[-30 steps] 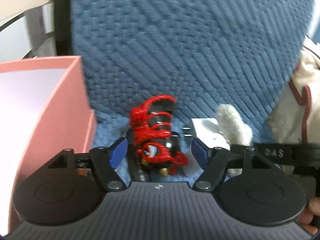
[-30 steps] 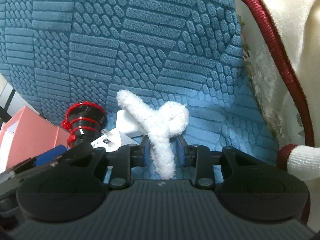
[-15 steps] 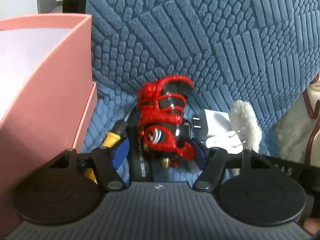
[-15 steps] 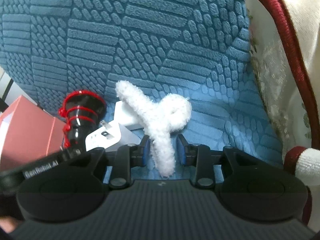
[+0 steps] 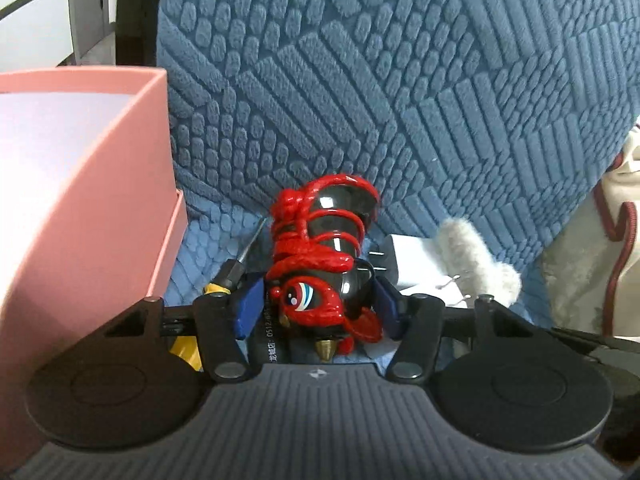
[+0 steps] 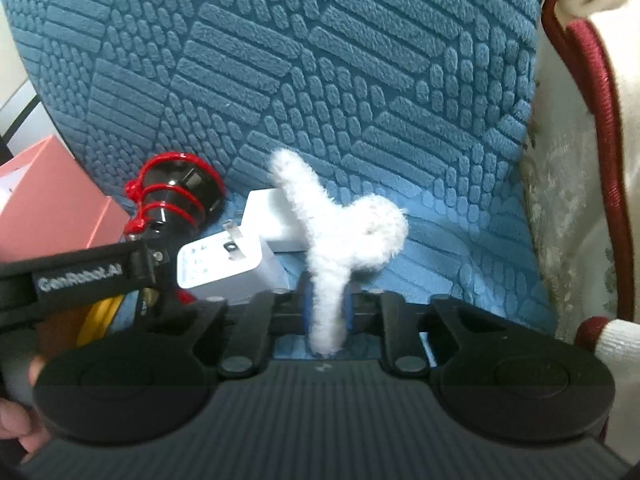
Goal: Organize rigid objects
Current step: 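Close the left gripper on the red-and-black toy while the right gripper closes on the white plush, then lift the red-and-black toy with the left gripper while the right gripper lifts the white plush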
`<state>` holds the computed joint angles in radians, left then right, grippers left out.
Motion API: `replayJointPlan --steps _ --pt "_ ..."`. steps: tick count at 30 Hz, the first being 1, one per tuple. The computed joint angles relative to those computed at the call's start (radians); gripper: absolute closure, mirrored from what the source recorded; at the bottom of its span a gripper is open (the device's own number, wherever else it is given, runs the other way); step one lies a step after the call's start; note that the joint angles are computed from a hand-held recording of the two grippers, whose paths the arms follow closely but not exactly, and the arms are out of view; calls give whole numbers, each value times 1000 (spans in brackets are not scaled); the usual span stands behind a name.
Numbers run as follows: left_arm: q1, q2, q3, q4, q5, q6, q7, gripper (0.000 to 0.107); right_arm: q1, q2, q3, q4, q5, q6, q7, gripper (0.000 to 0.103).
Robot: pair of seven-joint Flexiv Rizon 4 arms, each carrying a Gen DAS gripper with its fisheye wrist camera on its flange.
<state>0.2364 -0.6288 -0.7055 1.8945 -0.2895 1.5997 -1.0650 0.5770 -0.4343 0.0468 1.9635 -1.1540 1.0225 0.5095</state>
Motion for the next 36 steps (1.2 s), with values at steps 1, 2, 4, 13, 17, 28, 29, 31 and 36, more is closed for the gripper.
replayJointPlan --steps 1,2,4,13,17,28,29,31,36 --pt "20 5 -21 11 0 1 4 43 6 2 7 -3 18 -24 -14 87" --pt "43 11 -47 24 -1 1 6 43 8 7 12 0 28 -33 -18 88" --pt "112 24 -119 68 1 7 9 43 11 17 15 6 34 -36 -10 88" --pt "389 47 -371 221 96 6 -15 43 46 87 79 42 64 -144 29 88" --pt "481 75 -440 301 160 21 -62 43 87 79 101 4 92 -187 23 88" --pt "692 114 -575 462 323 -14 -186 43 164 91 148 17 171 -258 96 88" --pt "709 112 -584 476 341 -10 -190 43 175 92 153 16 185 -275 117 88" --pt "716 110 -578 491 376 -8 -190 43 202 87 152 15 178 -315 165 88" --pt "724 137 -559 526 406 16 -204 43 249 57 177 -16 217 -382 148 88"
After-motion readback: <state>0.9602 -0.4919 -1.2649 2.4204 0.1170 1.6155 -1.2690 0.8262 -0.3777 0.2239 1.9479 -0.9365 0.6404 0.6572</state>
